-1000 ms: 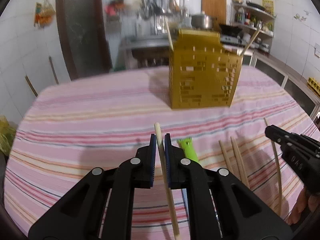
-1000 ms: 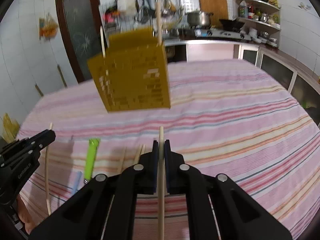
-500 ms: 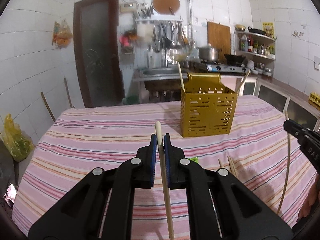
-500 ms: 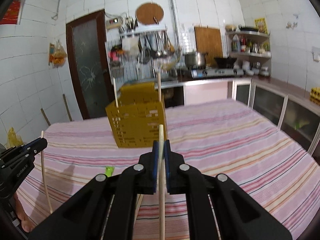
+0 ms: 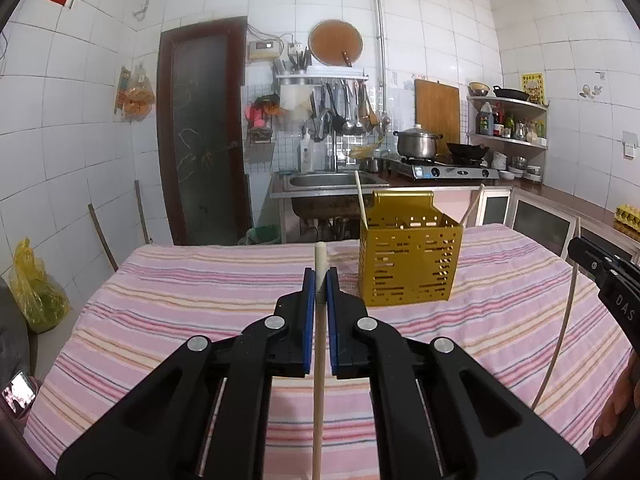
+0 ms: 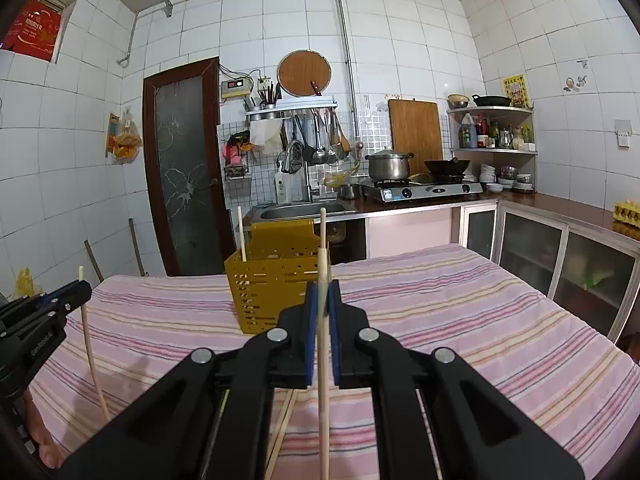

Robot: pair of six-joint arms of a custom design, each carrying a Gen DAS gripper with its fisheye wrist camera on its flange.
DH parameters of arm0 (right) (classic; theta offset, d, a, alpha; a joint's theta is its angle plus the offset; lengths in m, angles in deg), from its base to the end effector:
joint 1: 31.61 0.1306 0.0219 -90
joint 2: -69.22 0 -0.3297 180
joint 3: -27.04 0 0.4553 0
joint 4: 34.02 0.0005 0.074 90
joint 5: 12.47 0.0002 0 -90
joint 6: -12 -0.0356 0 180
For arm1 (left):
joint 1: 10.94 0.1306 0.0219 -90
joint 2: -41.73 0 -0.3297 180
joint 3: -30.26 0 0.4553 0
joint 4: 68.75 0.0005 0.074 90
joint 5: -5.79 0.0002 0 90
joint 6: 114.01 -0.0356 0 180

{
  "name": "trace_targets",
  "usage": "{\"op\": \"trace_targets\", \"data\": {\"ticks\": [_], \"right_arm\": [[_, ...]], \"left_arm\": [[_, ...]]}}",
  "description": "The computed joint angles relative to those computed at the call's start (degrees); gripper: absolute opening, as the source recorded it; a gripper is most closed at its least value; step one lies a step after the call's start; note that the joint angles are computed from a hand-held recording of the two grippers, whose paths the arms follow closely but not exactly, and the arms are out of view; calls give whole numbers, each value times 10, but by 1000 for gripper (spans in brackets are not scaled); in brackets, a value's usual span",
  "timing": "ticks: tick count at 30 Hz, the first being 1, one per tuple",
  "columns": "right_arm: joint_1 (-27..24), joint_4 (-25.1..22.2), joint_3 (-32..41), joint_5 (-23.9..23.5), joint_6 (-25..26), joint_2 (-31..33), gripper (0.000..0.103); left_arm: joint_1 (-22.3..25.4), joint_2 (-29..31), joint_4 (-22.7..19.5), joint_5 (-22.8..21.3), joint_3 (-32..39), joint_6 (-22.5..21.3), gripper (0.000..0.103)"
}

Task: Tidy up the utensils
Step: 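Lift both chopsticks and carry them above the yellow holder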

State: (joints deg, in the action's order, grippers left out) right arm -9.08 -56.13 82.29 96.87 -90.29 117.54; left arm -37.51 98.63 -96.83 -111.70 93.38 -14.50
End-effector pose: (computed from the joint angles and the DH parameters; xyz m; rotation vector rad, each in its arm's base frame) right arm 0.3358 0.1260 0.4034 0.0733 1.8206 0.1197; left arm 0.3581 -0.1613 0.4166 -0.0287 1.9074 0.0436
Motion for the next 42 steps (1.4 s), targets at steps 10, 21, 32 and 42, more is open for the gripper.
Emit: {"op": "trace_targets", "data": {"ticks": [10, 21, 32, 42], "right_arm": [[-6, 20, 31, -2, 10, 37, 6], [-28, 37, 96, -15, 24, 92, 6], [-41, 104, 250, -20, 43, 217, 6], [-62, 156, 367, -26, 21, 364, 6]], "left_arm": [[22, 22, 19, 40, 33, 14, 4], [32, 99, 63, 87, 119, -9, 4], [40, 244, 152, 133, 293, -38, 4], [67, 418, 208, 139, 429, -42, 4]]}}
